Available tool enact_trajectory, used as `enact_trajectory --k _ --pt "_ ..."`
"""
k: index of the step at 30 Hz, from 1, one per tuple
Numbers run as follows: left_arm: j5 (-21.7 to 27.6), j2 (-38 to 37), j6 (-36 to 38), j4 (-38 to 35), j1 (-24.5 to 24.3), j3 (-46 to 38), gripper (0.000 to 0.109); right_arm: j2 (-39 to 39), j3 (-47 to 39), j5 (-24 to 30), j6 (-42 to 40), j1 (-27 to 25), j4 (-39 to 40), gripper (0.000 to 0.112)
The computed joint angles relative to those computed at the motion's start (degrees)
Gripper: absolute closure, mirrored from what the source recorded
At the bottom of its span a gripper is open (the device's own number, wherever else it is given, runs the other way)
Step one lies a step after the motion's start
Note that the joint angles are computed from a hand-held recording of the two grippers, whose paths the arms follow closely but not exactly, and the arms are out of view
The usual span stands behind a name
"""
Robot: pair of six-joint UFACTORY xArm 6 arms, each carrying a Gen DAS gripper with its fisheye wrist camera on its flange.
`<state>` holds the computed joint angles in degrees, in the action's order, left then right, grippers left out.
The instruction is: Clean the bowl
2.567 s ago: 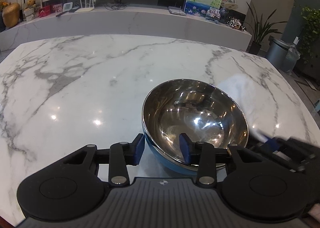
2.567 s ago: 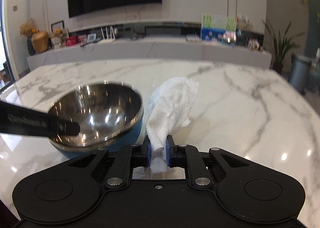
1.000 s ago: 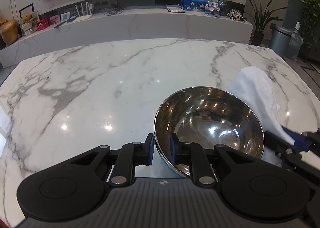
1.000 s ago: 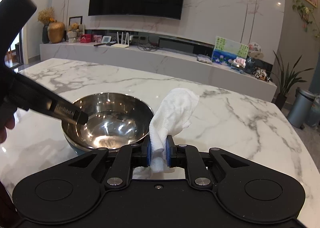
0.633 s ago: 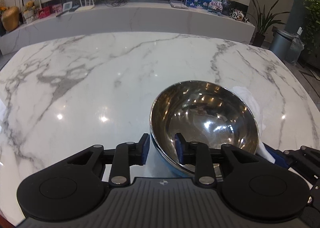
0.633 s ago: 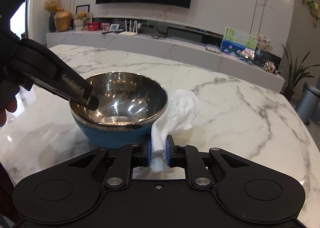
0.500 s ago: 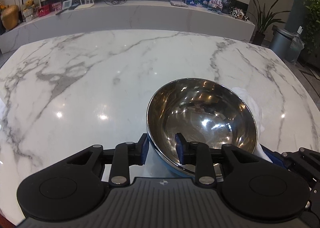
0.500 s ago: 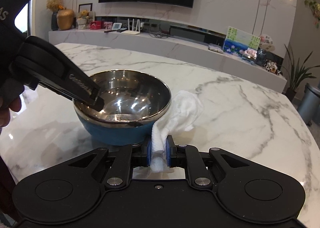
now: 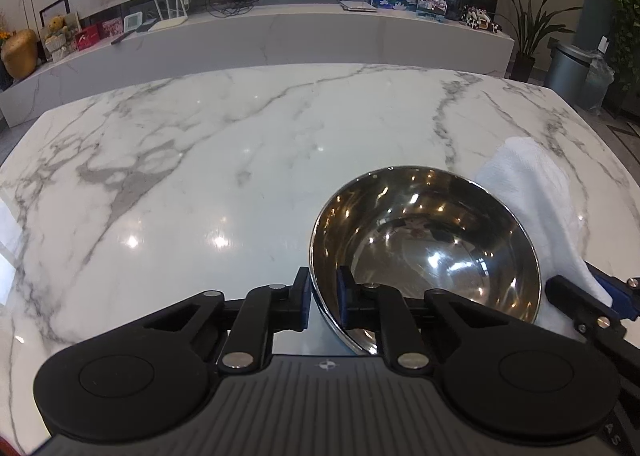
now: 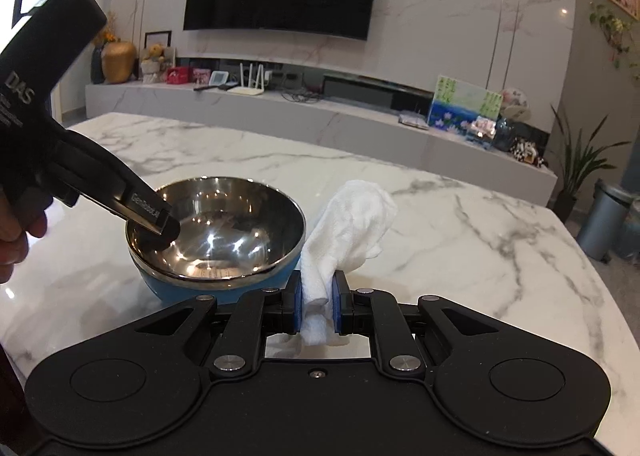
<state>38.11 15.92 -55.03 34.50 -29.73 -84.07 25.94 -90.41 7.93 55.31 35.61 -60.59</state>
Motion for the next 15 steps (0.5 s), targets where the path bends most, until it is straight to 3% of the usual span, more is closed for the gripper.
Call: enact_trajectory --k 7,15 --pt "-0.85 -0.5 -1.52 0.87 0.02 0.67 0.095 0.18 1.37 -1.31 -7.56 0.6 6.46 0.1" --pt "-2.75 -1.89 -2.14 -2.43 -0.03 2.93 0.078 -0.13 3.22 -0.08 -17.6 2.21 17.18 0.1"
